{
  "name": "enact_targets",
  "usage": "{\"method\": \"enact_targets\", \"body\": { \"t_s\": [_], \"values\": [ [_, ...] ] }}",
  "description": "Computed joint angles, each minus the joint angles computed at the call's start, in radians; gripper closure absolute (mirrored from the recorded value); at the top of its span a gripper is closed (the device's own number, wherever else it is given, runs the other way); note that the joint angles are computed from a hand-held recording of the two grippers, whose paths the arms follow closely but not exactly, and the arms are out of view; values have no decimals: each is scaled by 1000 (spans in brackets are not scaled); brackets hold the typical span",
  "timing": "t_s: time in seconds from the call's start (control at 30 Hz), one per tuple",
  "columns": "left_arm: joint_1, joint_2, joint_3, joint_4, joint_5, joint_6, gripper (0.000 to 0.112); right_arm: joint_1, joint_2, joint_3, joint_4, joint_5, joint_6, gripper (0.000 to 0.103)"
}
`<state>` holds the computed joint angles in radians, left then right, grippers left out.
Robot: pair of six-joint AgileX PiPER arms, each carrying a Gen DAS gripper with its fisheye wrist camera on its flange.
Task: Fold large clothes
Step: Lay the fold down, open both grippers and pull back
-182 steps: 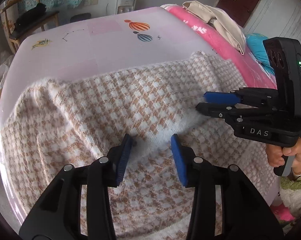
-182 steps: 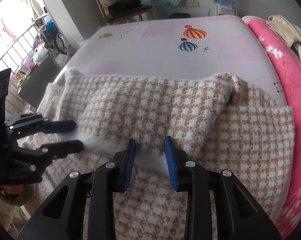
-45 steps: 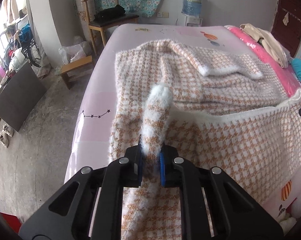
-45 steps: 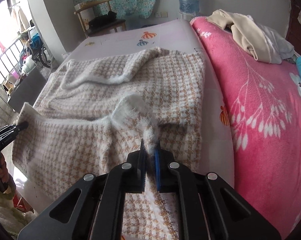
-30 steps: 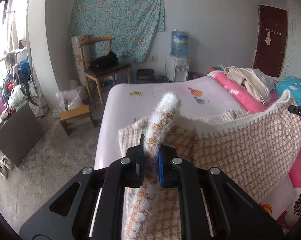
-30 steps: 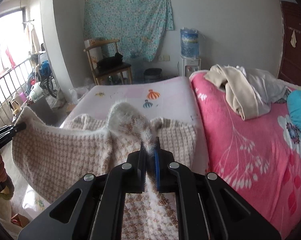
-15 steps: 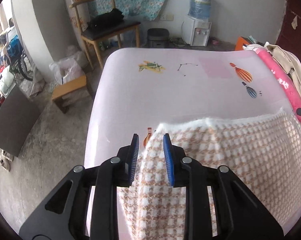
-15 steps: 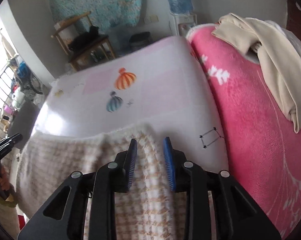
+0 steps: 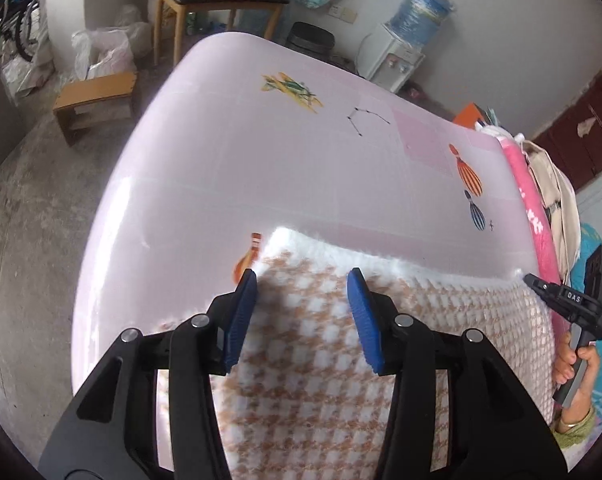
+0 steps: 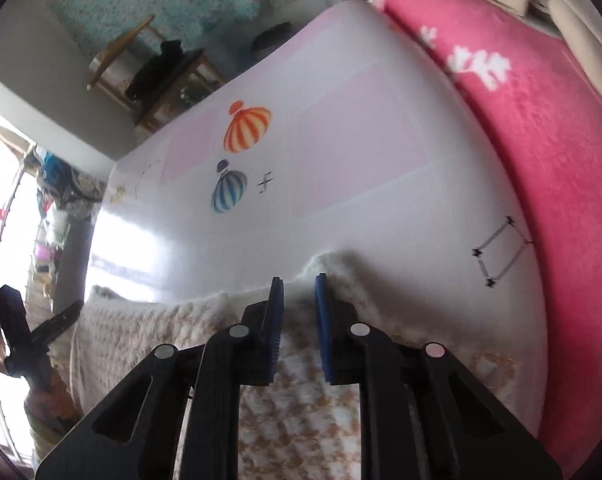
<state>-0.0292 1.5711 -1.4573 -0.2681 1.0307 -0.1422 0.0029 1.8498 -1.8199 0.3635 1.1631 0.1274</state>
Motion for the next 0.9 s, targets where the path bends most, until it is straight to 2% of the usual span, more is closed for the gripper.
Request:
{"method": "enact_targets", "body": {
  "t_s": [0.1, 0.17, 0.23, 0.37, 0.43, 0.5, 0.57, 0.63, 0.7, 0.77, 0.8, 0.87, 0.9],
  "values": [
    [23, -68, 14, 72, 21, -14, 65, 34, -100, 37, -196, -3, 72, 73],
    [24, -139, 31, 79, 37, 10, 65, 29, -197, 108, -189, -11, 34, 71],
    [-6, -220, 41, 96, 61, 44, 64, 47, -311, 195, -187, -12, 1, 66],
    [-174, -404, 115, 158, 111, 44, 51, 132, -547, 394, -165, 4, -50, 56],
    [-302, -489, 173, 213, 129, -34, 44, 191, -666, 496, -173, 11, -26, 49],
    [-470, -570, 248, 306, 126, -177, 39, 262, -774, 597, -208, 6, 27, 45],
    [-654, -613, 321, 415, 121, -342, 34, 363, -835, 674, -308, 7, 144, 44],
    [-785, -620, 403, 499, 128, -491, 34, 388, -861, 752, -351, 2, 191, 44],
    [-842, -611, 479, 566, 142, -598, 34, 350, -873, 838, -373, -26, 179, 44],
    [-796, -630, 551, 559, 122, -606, 34, 261, -890, 873, -295, -41, 124, 49],
    [-768, -663, 565, 531, 111, -597, 35, 261, -896, 854, -304, -22, 143, 49],
    [-769, -719, 556, 538, 139, -634, 34, 351, -921, 817, -405, 26, 272, 48],
    [-791, -740, 550, 561, 164, -668, 34, 400, -938, 810, -449, 50, 341, 44]
  ]
}}
